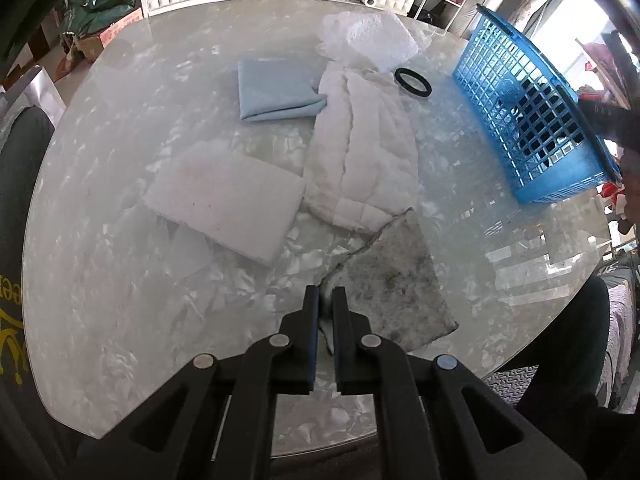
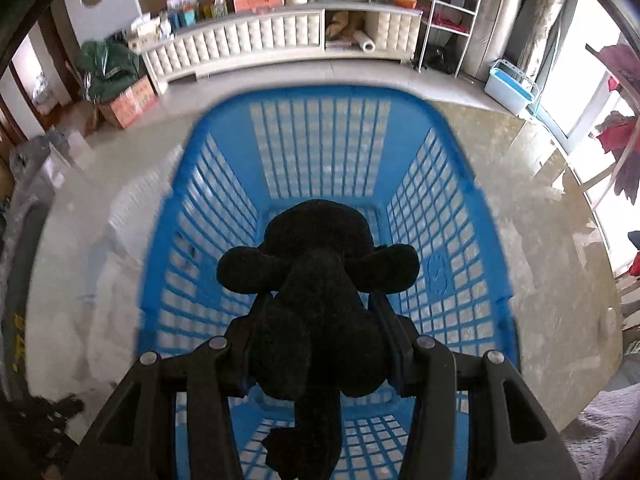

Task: Organize soft objects
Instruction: 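Lift the plush toy over the basket with right while left grasps the grey pad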

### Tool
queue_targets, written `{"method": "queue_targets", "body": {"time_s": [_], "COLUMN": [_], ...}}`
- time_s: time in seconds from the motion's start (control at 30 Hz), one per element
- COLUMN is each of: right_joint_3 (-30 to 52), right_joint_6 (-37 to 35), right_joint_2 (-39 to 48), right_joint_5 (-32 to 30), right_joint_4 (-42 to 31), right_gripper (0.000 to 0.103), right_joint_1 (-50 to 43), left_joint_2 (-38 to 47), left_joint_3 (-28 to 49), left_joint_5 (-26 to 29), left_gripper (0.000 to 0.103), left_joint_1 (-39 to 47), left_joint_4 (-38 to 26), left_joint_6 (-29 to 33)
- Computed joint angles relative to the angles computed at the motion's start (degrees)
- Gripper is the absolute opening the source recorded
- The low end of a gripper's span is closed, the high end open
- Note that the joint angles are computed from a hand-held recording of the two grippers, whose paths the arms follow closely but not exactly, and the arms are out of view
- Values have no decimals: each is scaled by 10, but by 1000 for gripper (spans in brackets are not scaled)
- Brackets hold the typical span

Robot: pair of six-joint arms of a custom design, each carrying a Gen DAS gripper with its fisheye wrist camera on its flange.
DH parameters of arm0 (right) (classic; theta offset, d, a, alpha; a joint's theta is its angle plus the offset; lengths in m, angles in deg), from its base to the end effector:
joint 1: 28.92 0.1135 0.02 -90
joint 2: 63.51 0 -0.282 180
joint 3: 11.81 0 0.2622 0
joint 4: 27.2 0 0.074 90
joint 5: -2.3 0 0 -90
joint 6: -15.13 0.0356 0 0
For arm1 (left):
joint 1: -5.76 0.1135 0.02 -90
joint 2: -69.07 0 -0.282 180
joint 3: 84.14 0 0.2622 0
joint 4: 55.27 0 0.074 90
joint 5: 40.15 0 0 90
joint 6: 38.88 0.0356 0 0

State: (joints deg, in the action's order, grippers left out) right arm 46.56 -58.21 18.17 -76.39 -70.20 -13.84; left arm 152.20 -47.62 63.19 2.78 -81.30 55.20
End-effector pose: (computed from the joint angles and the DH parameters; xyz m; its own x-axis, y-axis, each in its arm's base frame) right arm 0.2565 0.0619 0.1890 -0.8984 0.0491 -0.4364 0.0820 0.9950 -0.0569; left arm 0.1981 -0.0185 0.0992 -0.9423 0.1184 -0.3133 0.1868 0.9621 -0.1984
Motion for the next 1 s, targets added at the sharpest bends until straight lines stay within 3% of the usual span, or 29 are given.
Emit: {"method": "queue_targets", "body": {"time_s": [0.3, 1.0], "right_joint_3": [4, 7], "right_joint_6": [9, -63], "right_joint_2": [24, 20], "right_joint_5": [6, -25], "right_joint_4": [-35, -62], "right_gripper": [47, 48], "right_joint_1": [31, 5], "left_joint_2": [8, -9], "left_joint_3": [-4, -2], "left_joint_5": [7, 16], "left_gripper": [5, 5], "left_joint_1": [10, 33], "left_joint_4": [10, -8], "left_joint_6": [6, 15]}}
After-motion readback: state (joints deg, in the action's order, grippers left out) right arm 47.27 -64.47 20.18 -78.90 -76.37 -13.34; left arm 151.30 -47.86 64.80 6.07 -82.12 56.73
